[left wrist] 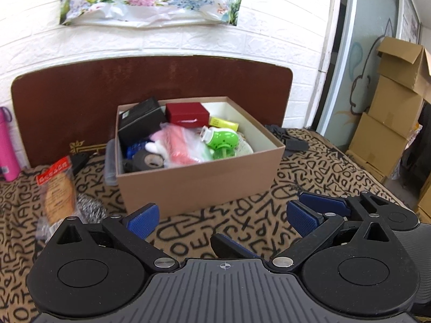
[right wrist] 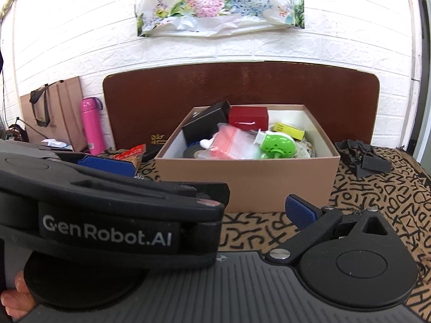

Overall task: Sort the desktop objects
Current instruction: 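Withdraw the left gripper and move it toward the bagged insole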

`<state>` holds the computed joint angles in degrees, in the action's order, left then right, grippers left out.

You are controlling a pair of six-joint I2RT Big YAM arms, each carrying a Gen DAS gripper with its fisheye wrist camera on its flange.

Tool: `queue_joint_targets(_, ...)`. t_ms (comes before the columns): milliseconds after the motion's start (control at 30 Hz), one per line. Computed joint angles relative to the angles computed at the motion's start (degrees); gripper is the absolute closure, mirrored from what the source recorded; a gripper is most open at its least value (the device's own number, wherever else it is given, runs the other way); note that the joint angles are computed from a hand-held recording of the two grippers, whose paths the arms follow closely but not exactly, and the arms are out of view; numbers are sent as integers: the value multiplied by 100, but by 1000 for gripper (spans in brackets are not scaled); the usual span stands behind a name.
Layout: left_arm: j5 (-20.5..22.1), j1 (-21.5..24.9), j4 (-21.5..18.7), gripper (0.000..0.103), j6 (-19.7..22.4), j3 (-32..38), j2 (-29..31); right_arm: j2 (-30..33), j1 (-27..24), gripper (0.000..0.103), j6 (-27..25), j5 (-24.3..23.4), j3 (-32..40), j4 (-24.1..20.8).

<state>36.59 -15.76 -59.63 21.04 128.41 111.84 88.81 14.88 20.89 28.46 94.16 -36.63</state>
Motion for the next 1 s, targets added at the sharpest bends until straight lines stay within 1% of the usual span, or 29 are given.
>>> queue_joint_targets(200,-61,177,-8,0,97,-367,-205,61,178,0,168,-81,46,-167)
queue_joint_targets(400,-83,366,-71,0,7,-409,-199,262,305,0,71,-205,264,-282)
queue_joint_targets(567,-90,511,-270,0,-48,-218,-72,483,395,0,4,-297,538,-434)
queue_joint_targets(1000,-79,816,-640,0,-224,326,298,1074,540,0,-181,-534,1352,-885)
